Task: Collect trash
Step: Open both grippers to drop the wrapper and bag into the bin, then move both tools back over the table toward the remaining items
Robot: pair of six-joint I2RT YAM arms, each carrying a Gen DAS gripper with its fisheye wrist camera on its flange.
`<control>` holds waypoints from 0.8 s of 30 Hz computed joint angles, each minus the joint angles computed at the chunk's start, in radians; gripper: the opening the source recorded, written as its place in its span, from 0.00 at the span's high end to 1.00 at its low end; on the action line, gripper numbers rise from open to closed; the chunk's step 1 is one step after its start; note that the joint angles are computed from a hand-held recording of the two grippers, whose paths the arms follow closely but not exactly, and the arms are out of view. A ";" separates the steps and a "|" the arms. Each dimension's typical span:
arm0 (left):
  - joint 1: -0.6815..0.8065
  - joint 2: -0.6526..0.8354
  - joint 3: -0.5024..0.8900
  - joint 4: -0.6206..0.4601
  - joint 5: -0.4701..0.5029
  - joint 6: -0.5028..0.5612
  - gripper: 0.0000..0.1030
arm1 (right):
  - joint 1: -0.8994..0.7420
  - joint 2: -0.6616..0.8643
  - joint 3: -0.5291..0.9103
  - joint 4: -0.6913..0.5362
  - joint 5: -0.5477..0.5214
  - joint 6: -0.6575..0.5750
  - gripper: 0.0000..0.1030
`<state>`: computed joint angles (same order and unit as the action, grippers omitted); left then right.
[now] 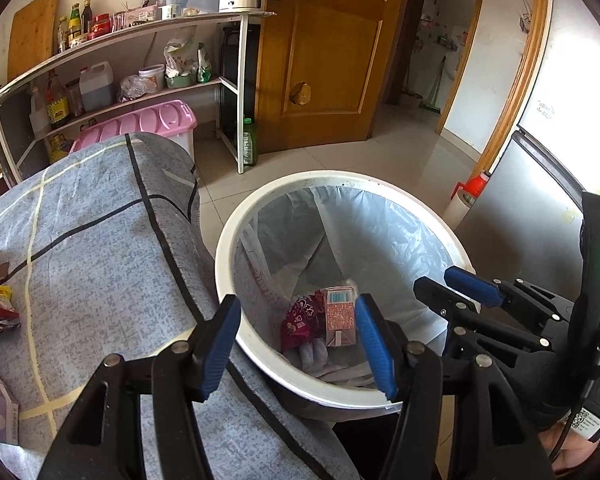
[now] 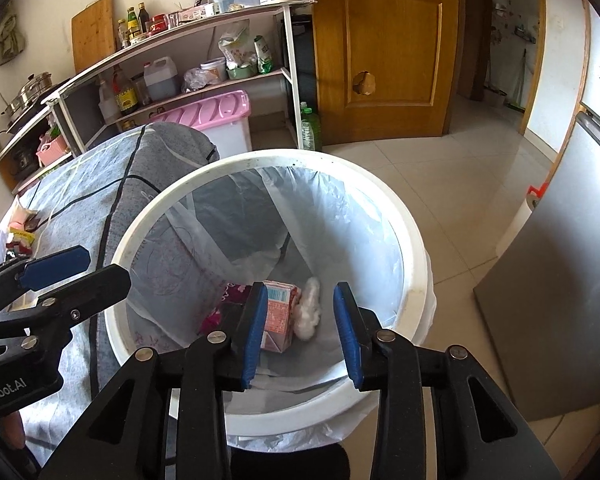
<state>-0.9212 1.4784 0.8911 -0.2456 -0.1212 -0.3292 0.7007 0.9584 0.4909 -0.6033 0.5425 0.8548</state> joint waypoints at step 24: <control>0.291 -0.488 -0.266 -0.131 0.035 0.057 0.38 | 0.338 0.315 0.264 0.099 0.116 0.071 0.58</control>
